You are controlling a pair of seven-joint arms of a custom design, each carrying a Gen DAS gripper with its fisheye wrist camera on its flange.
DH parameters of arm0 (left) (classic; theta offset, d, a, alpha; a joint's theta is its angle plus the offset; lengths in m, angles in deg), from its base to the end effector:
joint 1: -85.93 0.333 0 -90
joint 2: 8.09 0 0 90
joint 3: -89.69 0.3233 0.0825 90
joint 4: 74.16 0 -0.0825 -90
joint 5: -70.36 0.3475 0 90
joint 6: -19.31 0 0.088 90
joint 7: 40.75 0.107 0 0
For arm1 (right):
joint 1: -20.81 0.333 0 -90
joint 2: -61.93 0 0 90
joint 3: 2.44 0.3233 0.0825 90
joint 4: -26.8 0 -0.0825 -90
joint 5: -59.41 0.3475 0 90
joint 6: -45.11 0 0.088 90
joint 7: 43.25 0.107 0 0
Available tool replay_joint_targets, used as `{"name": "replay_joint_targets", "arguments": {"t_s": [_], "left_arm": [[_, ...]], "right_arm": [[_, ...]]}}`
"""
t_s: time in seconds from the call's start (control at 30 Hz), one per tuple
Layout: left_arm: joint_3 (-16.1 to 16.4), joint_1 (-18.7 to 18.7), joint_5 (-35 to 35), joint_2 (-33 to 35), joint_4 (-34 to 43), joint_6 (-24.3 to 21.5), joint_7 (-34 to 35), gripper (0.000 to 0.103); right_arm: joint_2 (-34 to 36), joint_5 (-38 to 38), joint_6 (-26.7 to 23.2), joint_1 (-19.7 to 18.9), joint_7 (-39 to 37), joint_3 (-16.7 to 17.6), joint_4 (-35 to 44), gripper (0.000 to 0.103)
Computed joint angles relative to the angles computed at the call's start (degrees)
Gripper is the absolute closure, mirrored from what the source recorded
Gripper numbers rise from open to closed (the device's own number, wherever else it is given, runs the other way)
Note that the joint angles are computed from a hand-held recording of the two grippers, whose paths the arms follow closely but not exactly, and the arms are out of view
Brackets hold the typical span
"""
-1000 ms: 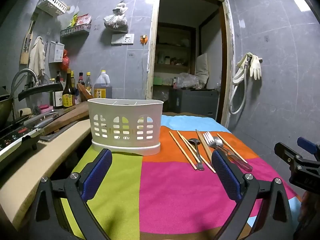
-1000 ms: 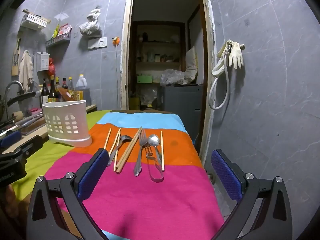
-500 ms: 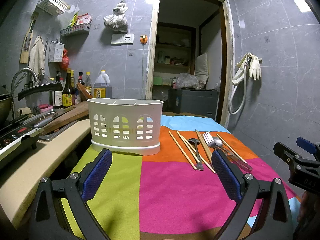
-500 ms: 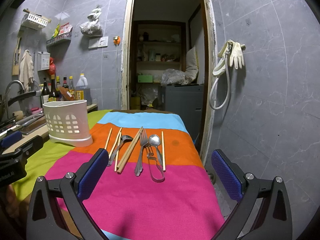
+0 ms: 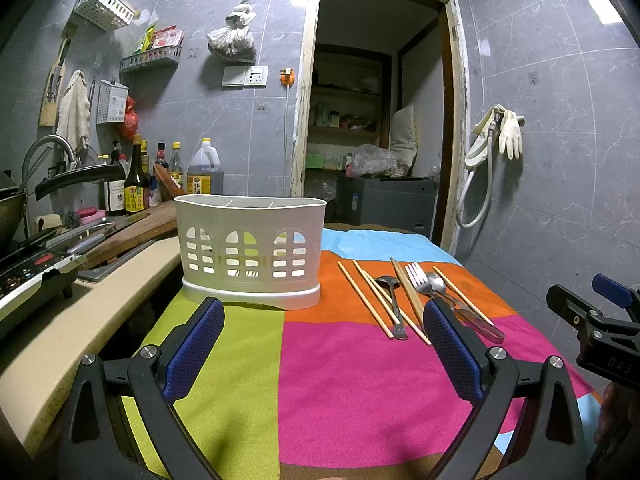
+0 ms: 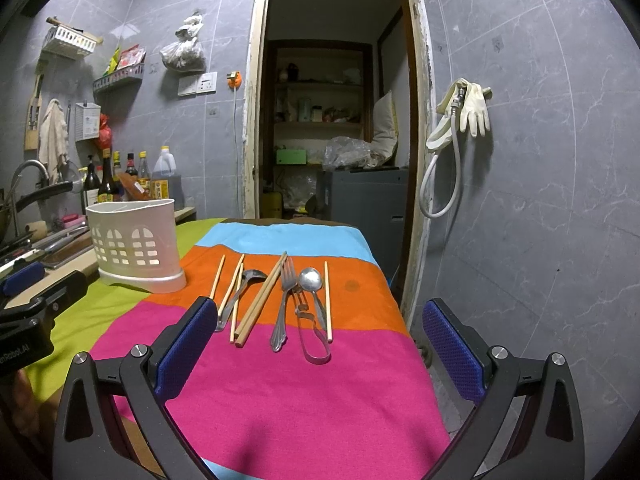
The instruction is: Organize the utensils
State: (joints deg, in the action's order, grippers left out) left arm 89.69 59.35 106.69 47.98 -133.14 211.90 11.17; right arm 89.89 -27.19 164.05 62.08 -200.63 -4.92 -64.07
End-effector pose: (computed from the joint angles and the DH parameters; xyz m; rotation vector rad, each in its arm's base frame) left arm 0.6673 -0.4062 0.4162 -1.0719 1.8520 -1.4871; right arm 0.5589 0.3905 0.4211 -1.1388 1.7616 -1.3822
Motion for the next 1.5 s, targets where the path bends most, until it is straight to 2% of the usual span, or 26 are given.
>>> {"name": "replay_joint_targets", "arguments": {"t_s": [0.6, 0.63, 0.9, 1.07, 1.3, 1.5], "left_arm": [[-0.05, -0.25, -0.20, 0.38, 0.09, -0.29, 0.24, 0.005], [-1.37, 0.39, 0.13, 1.04, 1.07, -0.91, 0.92, 0.005], [-1.71, 0.50, 0.05, 1.14, 1.13, -1.07, 1.22, 0.005], [-3.78, 1.39, 0.34, 1.75, 2.02, -2.13, 2.49, 0.005], [-3.89, 1.39, -0.01, 1.75, 1.93, -2.14, 2.94, 0.005], [-6.33, 2.38, -0.02, 2.26, 2.70, -3.62, 4.95, 0.005]], "right_arm": [[0.69, 0.28, 0.46, -0.07, -0.12, -0.25, 0.76, 0.000], [0.58, 0.28, 0.53, -0.05, -0.11, -0.29, 0.63, 0.000], [0.78, 0.43, 0.65, 0.01, -0.18, -0.42, 0.88, 0.000], [0.66, 0.53, 0.75, 0.00, -0.19, -0.46, 0.78, 0.000], [0.74, 0.61, 0.83, -0.04, -0.20, -0.48, 0.86, 0.000], [1.20, 0.71, 1.07, -0.09, -0.19, -0.61, 1.31, 0.000]]}}
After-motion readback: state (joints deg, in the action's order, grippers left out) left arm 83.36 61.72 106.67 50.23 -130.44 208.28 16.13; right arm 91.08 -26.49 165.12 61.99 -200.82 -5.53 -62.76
